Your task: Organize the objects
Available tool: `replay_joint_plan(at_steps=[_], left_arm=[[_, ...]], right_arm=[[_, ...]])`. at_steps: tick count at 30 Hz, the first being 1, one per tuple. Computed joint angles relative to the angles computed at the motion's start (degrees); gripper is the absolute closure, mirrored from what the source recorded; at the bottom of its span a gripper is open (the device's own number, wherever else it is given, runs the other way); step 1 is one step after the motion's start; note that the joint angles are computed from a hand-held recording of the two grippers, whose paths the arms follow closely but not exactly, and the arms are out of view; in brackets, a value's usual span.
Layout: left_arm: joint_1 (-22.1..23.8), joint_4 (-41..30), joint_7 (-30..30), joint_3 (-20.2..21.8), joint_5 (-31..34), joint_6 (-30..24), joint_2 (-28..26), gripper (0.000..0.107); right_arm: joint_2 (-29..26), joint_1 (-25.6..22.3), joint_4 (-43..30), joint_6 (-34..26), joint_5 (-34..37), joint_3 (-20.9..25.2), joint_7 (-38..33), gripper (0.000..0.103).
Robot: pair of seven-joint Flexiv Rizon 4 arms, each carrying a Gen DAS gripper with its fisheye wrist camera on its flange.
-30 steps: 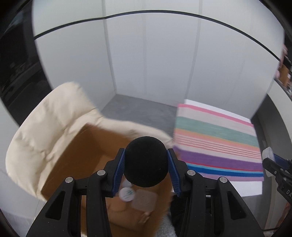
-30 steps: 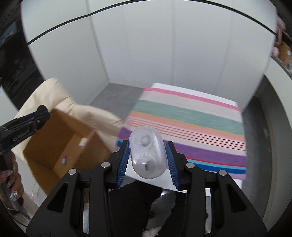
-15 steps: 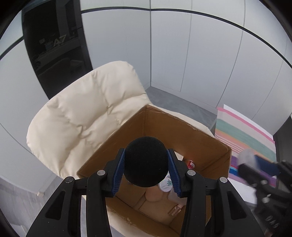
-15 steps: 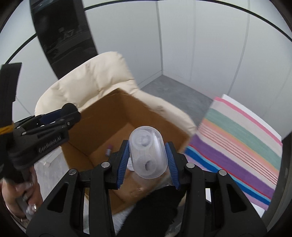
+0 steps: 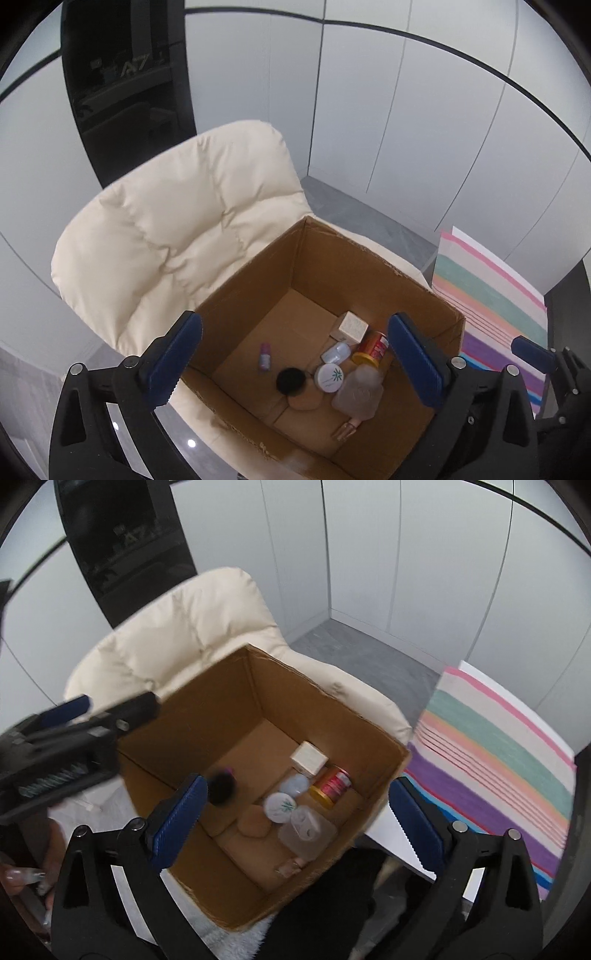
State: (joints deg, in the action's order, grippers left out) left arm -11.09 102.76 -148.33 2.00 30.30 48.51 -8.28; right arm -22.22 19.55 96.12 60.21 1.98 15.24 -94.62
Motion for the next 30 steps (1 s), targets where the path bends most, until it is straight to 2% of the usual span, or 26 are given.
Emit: replay_joint_plan(at_steps=[3, 7, 10, 16, 18, 22, 26, 30], left_arm=[[0.29, -0.23, 0.77, -0.15, -1.93, -1.96, -0.15, 0.005], [0.41, -1.21, 3.95, -0.86, -5.08, -4.63, -0.13, 0.005], [0.29, -2.84, 7.05, -2.06, -10.73, -8.83, 0.21, 0.005], [-2.33, -10.7, 15.65, -5.07, -14.72, -18.98, -0.11, 0.006], [-3.36, -11.62, 19.86, -6.11, -17.62, -18.82, 0.89, 0.005], [-6.32, -16.97, 22.98, -7.63, -15.05, -24.85, 1.34, 0.005], [-8.03, -19.14, 23.61, -8.12, -15.25, -27.43, 2.04, 0.005], [-8.86, -20.3, 23.83, -8.48, -14.98, -29.87, 2.55, 0.005]], right_arm=[[0.4, 1.68, 1.29, 0.24, -4.09, -2.45, 3.67, 0.003], [0.93, 0.93, 1.46, -0.9, -4.76, -2.49, 5.34, 0.003], [2.67, 0.23, 2.08, -3.26, -5.1, -3.05, 7.35, 0.003], [11.17, -1.56, 6.84, -6.48, -8.31, -5.86, 17.89, 0.003], [14.89, -3.17, 7.48, -8.62, -7.02, -5.9, 19.83, 0.003], [20.87, -5.53, 6.13, -16.71, -2.23, -6.23, 22.38, 0.003], [25.05, -6.67, 6.96, -20.34, -4.75, -6.41, 26.98, 0.003], [27.17, -6.85, 7.6, -23.58, -5.95, -6.27, 26.94, 0.003]])
